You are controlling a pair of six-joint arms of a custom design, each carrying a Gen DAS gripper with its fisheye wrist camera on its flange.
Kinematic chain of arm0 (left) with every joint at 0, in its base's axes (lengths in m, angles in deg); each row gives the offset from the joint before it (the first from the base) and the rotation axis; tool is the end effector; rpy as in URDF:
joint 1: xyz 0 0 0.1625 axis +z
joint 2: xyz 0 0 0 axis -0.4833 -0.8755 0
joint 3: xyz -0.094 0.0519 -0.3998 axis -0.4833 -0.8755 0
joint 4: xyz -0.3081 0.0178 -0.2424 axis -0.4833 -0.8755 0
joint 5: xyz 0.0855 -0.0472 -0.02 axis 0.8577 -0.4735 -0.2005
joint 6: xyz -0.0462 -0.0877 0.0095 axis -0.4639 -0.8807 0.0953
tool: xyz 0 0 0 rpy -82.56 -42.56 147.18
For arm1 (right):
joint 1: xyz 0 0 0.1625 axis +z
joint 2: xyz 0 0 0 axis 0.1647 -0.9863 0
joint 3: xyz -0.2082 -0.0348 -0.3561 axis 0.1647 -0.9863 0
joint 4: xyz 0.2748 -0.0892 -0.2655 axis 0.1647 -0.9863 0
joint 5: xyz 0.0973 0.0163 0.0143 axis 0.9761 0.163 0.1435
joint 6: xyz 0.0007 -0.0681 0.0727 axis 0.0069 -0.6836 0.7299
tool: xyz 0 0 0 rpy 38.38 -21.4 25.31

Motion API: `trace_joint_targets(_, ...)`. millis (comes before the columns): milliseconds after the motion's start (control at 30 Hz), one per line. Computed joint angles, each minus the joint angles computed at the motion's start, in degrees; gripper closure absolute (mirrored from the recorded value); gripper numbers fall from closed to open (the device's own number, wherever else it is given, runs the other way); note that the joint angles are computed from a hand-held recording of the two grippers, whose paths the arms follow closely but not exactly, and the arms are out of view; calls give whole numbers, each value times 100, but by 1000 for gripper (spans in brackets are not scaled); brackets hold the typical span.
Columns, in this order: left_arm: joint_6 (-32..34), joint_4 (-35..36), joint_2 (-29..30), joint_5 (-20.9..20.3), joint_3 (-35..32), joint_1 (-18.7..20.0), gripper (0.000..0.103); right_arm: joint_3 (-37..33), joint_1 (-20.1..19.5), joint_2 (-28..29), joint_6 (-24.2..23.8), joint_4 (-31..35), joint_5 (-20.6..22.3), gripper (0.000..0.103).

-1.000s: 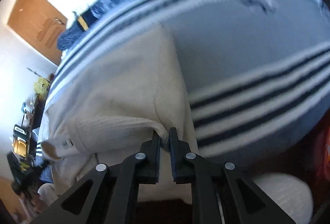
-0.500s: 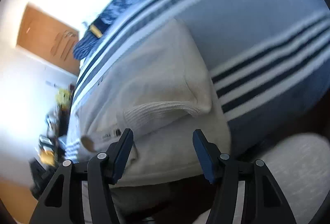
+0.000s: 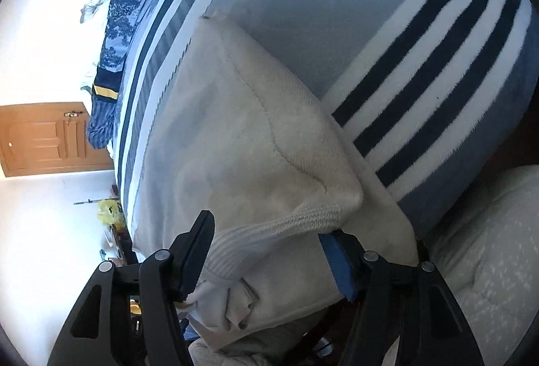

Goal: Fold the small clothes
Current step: 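Fold the collar end over toward the hem with both tools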

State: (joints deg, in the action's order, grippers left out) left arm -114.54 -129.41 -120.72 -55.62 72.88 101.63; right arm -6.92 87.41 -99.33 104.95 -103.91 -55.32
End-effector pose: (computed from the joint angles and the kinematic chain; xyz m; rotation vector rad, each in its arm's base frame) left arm -0.0547 -0.7865 0.4317 -0.9627 2.5943 -0.5941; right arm 0.2030 -0.7536 0.2038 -0.7940 -2.8926 0.6628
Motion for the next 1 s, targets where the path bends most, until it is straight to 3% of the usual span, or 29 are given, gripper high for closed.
trace_joint_targets(33, 102, 29, -3, 85, 61, -36, 49, -54, 32, 22, -93, 76, -83, 38)
trace_joint_targets(67, 157, 77, -29, 142, 129, -56, 63, -89, 76, 32, -255, 204, -239, 46)
trace_joint_targets(100, 224, 10, -113, 128, 307, -61, 74, -164, 128, 63, -444, 397, -434, 62)
trace_joint_targets(167, 376, -356, -313, 28, 729, -46, 85, -93, 183, 15, -695, 569, -633, 83)
trace_joint_targets(267, 517, -551, -467, 113, 1042, -16, 88, 118, 245, -72, -1055, 507, -967, 88)
trace_joint_targets(367, 442, -730, -553, 47, 1150, 50, 90, 354, 122, -196, -1297, 197, -779, 91)
trace_joint_targets(467, 433, -747, -589, -107, 1113, 128, 90, 653, -61, -361, -1204, -174, -217, 90)
trace_joint_targets(567, 513, -473, -509, -54, 883, 143, 90, 691, -91, -334, -1131, -240, -209, 87)
trace_joint_targets(767, 687, -609, -266, -108, 612, 119, 90, 937, -174, -382, -1194, -684, 47, 86)
trace_joint_targets(900, 653, -595, -242, -290, 552, 150, 87, 1008, -223, -369, -1064, -794, 273, 64)
trace_joint_targets(967, 738, -766, -306, -416, 686, 167, 78, 1029, -208, -375, -1120, -828, 308, 58)
trace_joint_targets(1000, 793, -904, -392, -462, 859, 160, 65, 1060, -186, -380, -1180, -854, 300, 58)
